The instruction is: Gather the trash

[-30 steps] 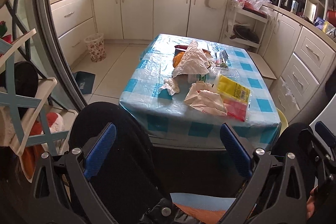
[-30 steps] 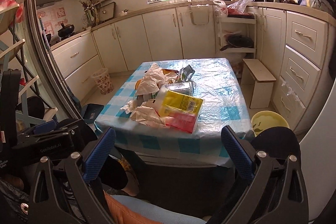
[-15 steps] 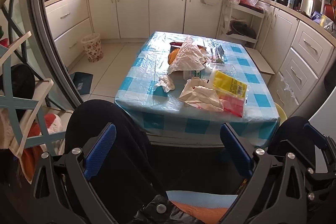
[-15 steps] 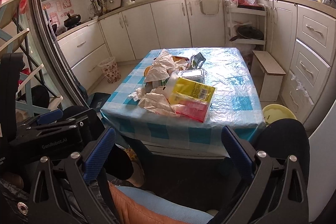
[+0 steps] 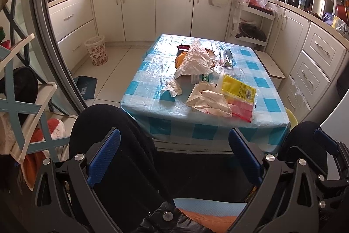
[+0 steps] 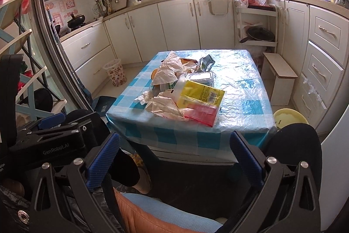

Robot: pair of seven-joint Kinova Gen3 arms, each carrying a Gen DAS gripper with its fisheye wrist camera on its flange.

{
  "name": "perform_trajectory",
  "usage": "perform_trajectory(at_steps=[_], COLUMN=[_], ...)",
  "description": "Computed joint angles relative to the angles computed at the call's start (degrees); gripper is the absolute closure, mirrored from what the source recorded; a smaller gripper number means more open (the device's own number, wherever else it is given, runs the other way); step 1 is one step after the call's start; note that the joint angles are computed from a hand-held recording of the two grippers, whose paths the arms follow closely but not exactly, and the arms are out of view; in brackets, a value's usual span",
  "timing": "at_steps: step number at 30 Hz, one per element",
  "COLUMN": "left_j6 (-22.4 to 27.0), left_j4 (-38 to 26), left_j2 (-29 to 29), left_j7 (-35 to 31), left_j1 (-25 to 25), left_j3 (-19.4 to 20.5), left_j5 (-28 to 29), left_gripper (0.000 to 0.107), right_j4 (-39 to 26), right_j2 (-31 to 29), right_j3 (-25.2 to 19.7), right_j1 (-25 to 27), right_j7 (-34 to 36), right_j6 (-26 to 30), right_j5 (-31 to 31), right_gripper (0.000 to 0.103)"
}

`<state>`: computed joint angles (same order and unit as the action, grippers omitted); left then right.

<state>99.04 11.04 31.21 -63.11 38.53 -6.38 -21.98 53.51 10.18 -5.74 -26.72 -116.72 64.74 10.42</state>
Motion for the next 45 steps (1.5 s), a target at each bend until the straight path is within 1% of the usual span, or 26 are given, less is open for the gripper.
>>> perform_trajectory(at_steps=[17,39,45], left_j6=[0.00,0.98,0.54], left_j4=[0.41,-1.15,-0.26], left_j2=[-0.22,0.41,0.03], left_j7=[0.06,-0.34,-0.12], left_j1=[0.11,-0.01,0.06], left_j3=[0.04,-0.20,-0.12], left_j5=[-0.13,0.21,0.13], left_gripper=[0.012,0.012,0.012], right_j4=[-0.71,-1.45,-1.42], right_j2=[0.18,0.43,0.43], right_j3=[0.05,0.11,0.10], right_j1=[-0.01,-0.13,-0.27], right_j7=[0.20,0.39,0.28], right_j6=[0.49,0.96,0.97], right_j5=[-0.25,-0.48,-0.35], right_gripper=[0.006,0.006,0.006])
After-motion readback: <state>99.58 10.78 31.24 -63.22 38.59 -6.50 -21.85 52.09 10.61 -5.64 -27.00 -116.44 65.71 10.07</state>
